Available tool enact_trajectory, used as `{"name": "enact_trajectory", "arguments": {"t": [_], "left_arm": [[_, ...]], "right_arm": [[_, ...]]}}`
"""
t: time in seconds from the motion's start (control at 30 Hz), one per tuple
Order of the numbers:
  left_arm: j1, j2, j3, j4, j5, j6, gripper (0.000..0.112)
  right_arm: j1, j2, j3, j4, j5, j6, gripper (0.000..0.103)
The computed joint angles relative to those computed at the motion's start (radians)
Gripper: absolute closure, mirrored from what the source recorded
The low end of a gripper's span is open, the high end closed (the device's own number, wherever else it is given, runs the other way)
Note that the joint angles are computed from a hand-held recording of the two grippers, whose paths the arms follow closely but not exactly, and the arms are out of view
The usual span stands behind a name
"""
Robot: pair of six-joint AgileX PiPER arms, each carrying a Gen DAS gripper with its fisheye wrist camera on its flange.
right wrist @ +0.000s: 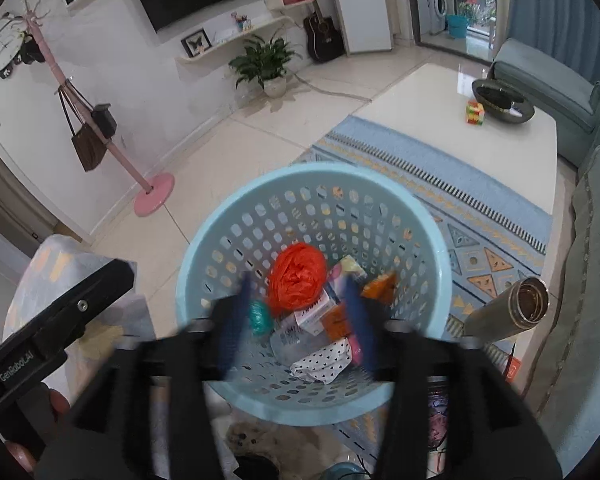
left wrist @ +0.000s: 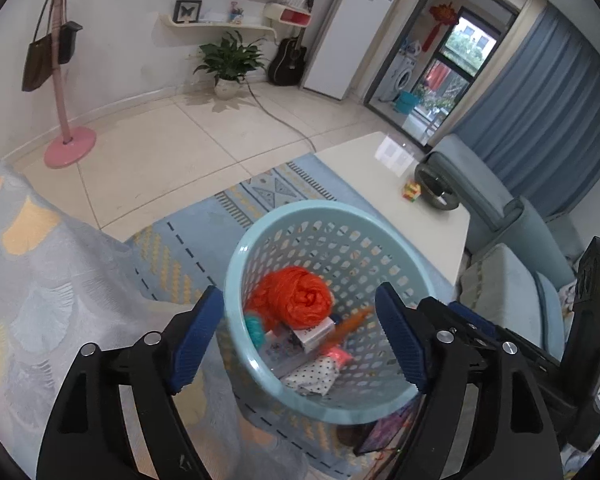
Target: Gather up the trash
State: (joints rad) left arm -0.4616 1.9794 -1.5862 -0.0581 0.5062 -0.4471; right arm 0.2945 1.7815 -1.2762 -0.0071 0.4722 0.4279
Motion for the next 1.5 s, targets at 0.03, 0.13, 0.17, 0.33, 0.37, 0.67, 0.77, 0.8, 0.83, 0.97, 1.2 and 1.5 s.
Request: {"name": "enact_trajectory", "arguments": {"t": [0.03,0.13,0.17,0.33,0.37,0.67,0.77,0.8,0.83,0.97,1.2,1.5], "left_arm": [[0.002,-0.029,0.033,0.000,-0.012,-0.003,0.034],[-0.002,-0.130,0.150,0.036,-0.061,-0.051,0.032],[-0.002,-0.163,0.184,0.056,-0.073,-0.076,0.031],[-0.065,-0.368,0.391,0.513,-0.063,-0.540,0.031],[-0.085,-0.400,0.421,0.597,-0.045,-0.632,0.031],[-0.346,-0.674,0.658,1.052,0.393,-1.141,0.025],[-0.411,-0.725,0.719,1.100,0.491,-1.228,0.025],[-0.443,-0.732,0.741,1.127,0.536,-1.268,0.025],[-0.467,-0.734,0.751,1.139,0.572,-1.287,0.025],[-0.551,-0.712,0.797,1.193,0.691,-1.382,0.025],[-0.597,-0.758,0.897,1.263,0.696,-1.537,0.025],[-0.625,-0.809,0.962,1.286,0.707,-1.621,0.025]], "right_arm": [[0.006,-0.018,0.008,-0.022,-0.004,0.019,0.045],[0.030,-0.063,0.027,-0.021,0.002,0.014,0.045],[0.042,-0.084,0.037,-0.007,0.003,0.003,0.044],[0.150,-0.176,0.063,-0.143,0.016,0.113,0.040],[0.176,-0.190,0.066,-0.184,0.019,0.150,0.039],[0.491,-0.287,0.124,-0.743,0.082,0.688,0.033],[0.552,-0.298,0.133,-0.851,0.108,0.799,0.032],[0.579,-0.303,0.141,-0.897,0.121,0.846,0.031],[0.594,-0.311,0.154,-0.935,0.128,0.885,0.031],[0.682,-0.332,0.190,-1.082,0.192,1.032,0.031],[0.803,-0.356,0.264,-1.281,0.314,1.229,0.031],[0.855,-0.393,0.369,-1.305,0.342,1.334,0.031]]}}
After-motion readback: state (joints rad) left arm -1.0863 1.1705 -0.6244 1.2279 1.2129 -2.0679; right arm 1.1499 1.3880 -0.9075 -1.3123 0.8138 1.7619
